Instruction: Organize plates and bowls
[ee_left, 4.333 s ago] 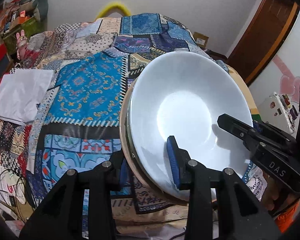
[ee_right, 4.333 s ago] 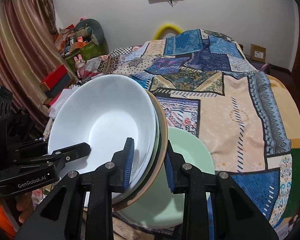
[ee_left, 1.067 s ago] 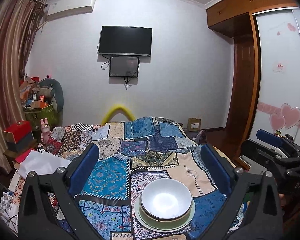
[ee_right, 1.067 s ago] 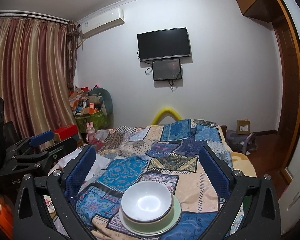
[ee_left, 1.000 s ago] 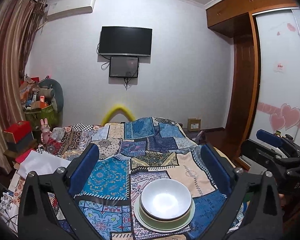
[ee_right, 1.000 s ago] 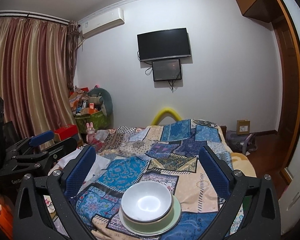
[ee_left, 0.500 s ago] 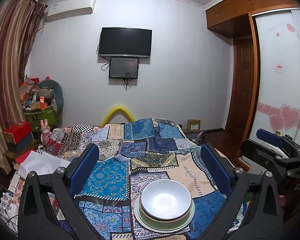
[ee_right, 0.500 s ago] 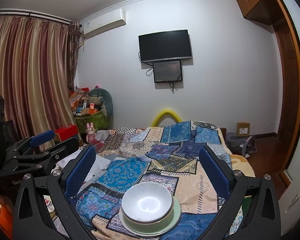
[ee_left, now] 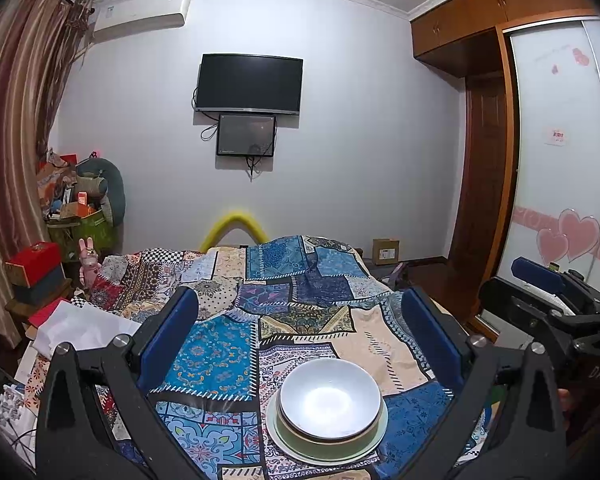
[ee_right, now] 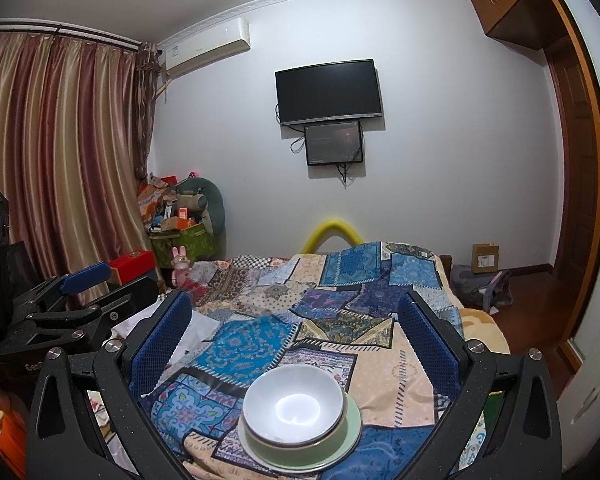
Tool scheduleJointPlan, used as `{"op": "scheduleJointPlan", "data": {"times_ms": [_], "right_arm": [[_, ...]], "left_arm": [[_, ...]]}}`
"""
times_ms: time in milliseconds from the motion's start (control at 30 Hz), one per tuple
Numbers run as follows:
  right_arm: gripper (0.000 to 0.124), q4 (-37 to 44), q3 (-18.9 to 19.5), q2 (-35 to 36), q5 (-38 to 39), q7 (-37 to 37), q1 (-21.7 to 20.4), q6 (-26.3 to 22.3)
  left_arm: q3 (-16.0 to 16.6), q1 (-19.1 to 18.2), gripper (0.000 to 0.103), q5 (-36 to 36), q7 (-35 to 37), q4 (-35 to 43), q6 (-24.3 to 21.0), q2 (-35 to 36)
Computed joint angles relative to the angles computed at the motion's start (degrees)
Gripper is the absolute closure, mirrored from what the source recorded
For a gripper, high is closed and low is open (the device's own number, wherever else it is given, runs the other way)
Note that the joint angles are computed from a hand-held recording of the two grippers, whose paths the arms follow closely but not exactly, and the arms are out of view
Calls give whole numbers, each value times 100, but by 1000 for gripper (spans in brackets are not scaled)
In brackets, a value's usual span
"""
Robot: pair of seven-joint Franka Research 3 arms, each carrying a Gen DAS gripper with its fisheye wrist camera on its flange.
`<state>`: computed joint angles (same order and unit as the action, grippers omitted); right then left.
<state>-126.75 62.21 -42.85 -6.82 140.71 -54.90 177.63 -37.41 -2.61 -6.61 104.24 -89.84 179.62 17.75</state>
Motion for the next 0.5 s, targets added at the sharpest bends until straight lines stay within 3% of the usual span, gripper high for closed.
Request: {"op": "scheduleJointPlan", "data": {"times_ms": [400, 500], "right_arm": [[21, 25, 10, 9, -33, 5, -10, -24], [21, 30, 18, 32, -33, 12, -14, -17]], "left_arm": [[-5, 1, 0, 15, -13, 35, -31, 27], [-180, 135, 0, -65, 120, 41, -56, 68]]}}
